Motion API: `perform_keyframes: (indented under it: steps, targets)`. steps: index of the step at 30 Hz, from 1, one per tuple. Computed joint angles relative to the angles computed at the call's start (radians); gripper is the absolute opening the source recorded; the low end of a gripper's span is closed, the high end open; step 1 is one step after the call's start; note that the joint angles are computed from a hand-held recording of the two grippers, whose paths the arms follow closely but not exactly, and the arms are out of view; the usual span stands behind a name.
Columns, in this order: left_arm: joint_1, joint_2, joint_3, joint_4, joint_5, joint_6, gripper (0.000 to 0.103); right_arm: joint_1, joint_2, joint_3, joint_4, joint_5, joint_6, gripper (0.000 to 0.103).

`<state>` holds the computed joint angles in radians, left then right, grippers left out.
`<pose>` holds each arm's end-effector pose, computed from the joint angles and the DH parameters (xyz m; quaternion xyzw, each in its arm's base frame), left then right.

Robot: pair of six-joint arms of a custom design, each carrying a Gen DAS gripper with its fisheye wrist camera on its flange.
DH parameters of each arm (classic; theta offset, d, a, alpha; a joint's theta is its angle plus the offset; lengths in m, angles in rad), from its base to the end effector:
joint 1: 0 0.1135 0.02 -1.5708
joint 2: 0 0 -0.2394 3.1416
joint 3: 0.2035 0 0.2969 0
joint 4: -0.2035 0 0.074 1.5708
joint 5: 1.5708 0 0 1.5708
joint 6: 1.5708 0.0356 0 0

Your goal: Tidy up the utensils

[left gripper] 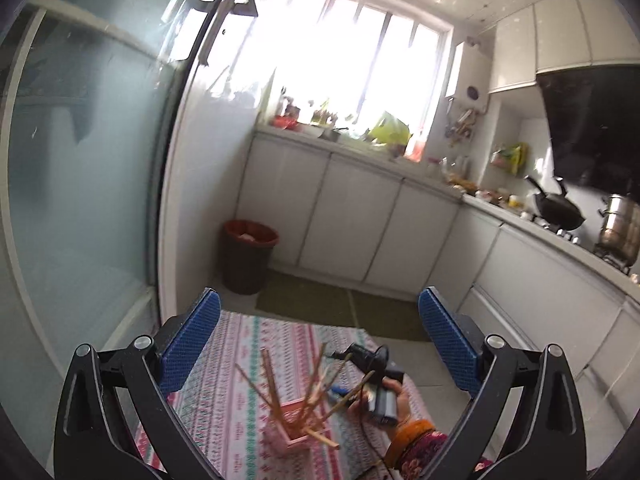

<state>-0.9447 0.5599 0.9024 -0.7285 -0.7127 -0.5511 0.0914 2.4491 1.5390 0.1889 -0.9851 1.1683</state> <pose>0.1152 -0.1196 0.3568 -0.0390 0.8006 -0.1437 0.5805 0.4956 0.0752 0.0117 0.2444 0.7892 0.5621 0.0397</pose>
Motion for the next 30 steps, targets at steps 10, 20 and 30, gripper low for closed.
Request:
perform_keyframes:
  steps: [10,20,30]
  targets:
    - [-0.06,-0.075,0.02,-0.081,-0.053,-0.045,0.095,-0.049,-0.466,-0.242,-0.04,0.053,-0.134,0.007]
    - [-0.262,-0.159,0.073,-0.109,-0.22,-0.099,0.095,0.172,-1.281,-0.385,-0.634,0.65,-0.597,0.007]
    - [-0.587,-0.222,0.114,-0.166,-0.526,-0.142,0.095,0.676,-1.413,-0.56,-0.576,1.385,-0.752,0.007]
